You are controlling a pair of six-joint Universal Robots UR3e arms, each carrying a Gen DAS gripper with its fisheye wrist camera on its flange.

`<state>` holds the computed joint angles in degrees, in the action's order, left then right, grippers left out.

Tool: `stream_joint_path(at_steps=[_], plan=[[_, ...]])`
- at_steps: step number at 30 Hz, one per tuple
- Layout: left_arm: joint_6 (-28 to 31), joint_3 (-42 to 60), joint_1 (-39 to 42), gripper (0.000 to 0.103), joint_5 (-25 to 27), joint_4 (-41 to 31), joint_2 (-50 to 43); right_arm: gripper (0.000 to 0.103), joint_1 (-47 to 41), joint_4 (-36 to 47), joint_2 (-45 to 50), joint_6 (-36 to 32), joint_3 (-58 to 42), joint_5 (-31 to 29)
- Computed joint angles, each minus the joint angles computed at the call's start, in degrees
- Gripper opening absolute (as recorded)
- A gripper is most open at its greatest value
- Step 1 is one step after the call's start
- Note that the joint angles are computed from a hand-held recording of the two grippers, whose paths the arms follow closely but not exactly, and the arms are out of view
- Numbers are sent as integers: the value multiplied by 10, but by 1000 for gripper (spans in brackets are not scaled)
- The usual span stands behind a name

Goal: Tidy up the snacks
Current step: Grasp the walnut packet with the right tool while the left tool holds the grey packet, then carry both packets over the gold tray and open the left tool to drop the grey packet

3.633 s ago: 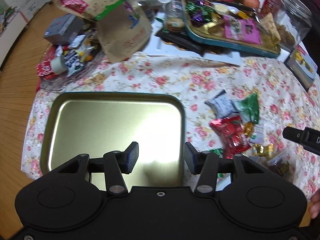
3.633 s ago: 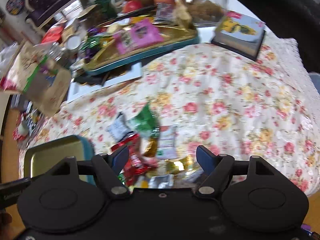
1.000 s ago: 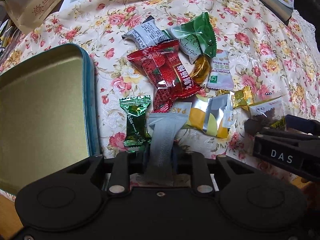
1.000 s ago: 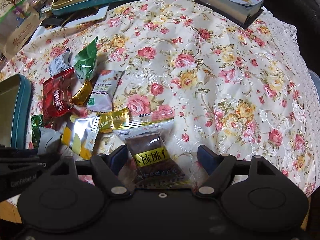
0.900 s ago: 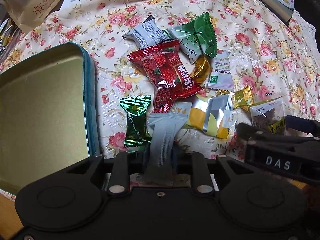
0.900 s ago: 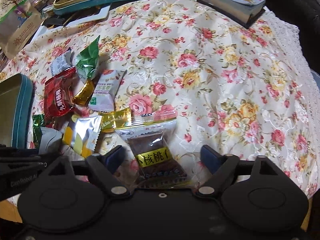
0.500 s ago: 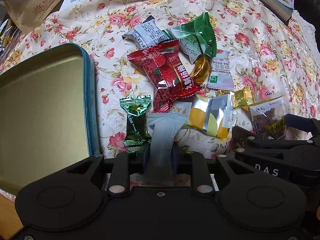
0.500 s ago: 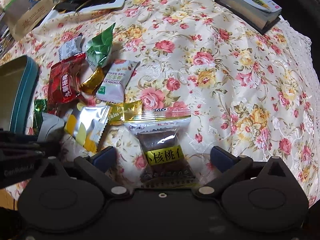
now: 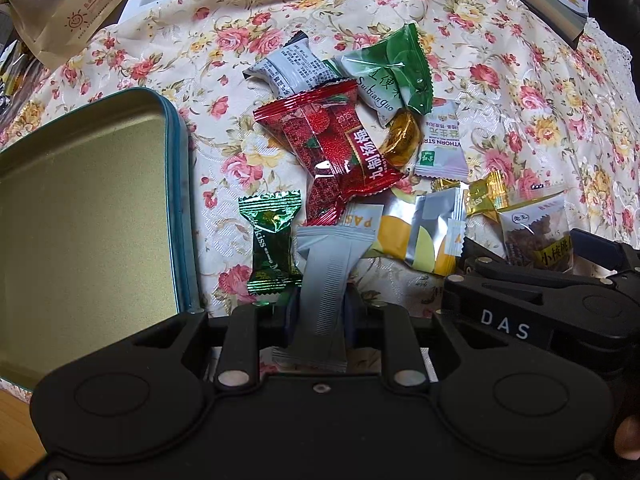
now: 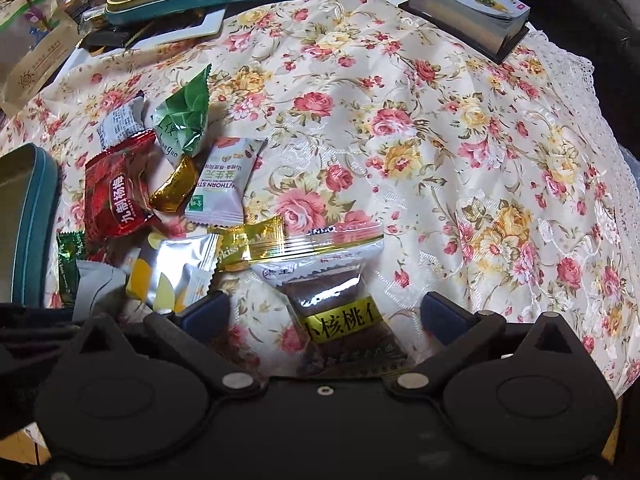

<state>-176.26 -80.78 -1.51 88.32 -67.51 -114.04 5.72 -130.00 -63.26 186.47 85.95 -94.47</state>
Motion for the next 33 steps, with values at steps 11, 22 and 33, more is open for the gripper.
stream_joint_path(at_steps=[11,22,33], plan=[[2,-2,4,31,-4,-3,2,77,0,-34,-25,-21,29,0],[-4,-5,27,30,-18,-37,23,38,-35,45,-46,-45,0,48],[-21,38,42,30,-21,-36,60,38,-95,66,-78,20,-71,126]])
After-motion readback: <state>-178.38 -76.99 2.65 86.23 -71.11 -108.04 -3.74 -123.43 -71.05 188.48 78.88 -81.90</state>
